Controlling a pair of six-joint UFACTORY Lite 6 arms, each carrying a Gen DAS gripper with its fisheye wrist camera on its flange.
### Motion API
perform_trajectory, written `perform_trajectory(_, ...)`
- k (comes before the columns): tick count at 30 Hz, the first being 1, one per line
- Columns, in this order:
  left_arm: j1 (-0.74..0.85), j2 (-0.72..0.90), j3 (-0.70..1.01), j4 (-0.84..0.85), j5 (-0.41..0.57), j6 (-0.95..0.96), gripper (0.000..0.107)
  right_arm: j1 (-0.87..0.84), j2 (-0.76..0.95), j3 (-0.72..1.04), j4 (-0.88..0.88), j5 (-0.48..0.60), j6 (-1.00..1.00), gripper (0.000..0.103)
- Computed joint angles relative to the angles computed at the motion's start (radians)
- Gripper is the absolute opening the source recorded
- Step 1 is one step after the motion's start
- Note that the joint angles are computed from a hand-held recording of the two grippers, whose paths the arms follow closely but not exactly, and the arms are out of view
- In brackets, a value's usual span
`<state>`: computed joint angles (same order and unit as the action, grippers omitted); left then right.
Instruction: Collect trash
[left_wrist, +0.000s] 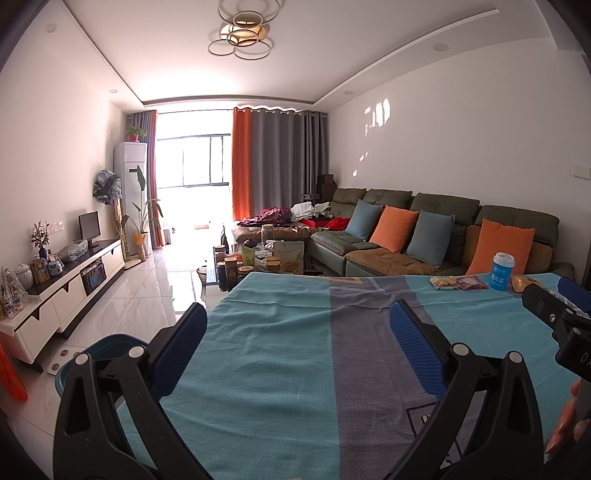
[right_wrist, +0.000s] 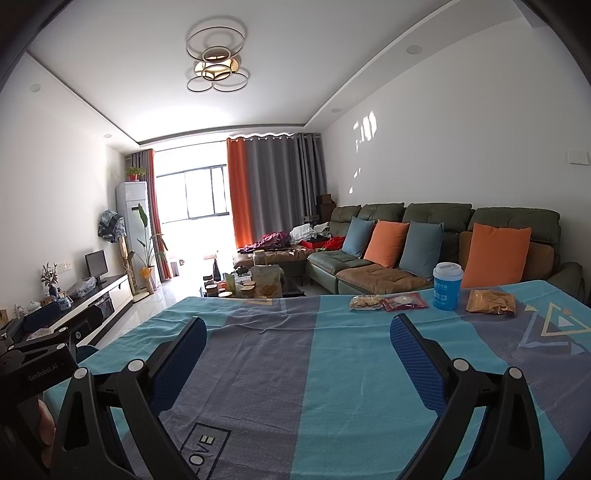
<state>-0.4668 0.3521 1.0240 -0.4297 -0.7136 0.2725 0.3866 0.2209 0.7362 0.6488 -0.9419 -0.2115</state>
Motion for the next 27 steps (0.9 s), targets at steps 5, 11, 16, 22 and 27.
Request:
perform_trajectory(5, 0.001, 0.002, 0.003, 0.001, -0.004, 0.005, 0.097, 0.0, -0.002, 0.001, 0.001, 0.001, 0.0, 0.096)
perform_trajectory(11, -0.007, 0.004, 0.007, -0.012, -0.006, 0.017, 0.097, 0.0, -0.005, -0.002, 0.001, 0.008, 0.007, 0.096)
perform_trajectory(16, -0.011, 0.007, 0.007, 0.008, -0.014, 0.007, 0.097, 0.003, -0.001, 0.0, 0.006, 0.001, 0.003, 0.096)
perform_trajectory(22, -0.007, 0.054, 0.08, -0.02, 0.068, 0.04, 0.097, -0.004, 0.005, -0.001, 0.005, 0.008, 0.013, 0.096)
perform_trajectory(27, 0.038, 0.18, 0.275, -0.012, 0.267, 0.062, 0.097, -0.038, 0.014, 0.005, -0.015, 0.046, 0.025, 0.096)
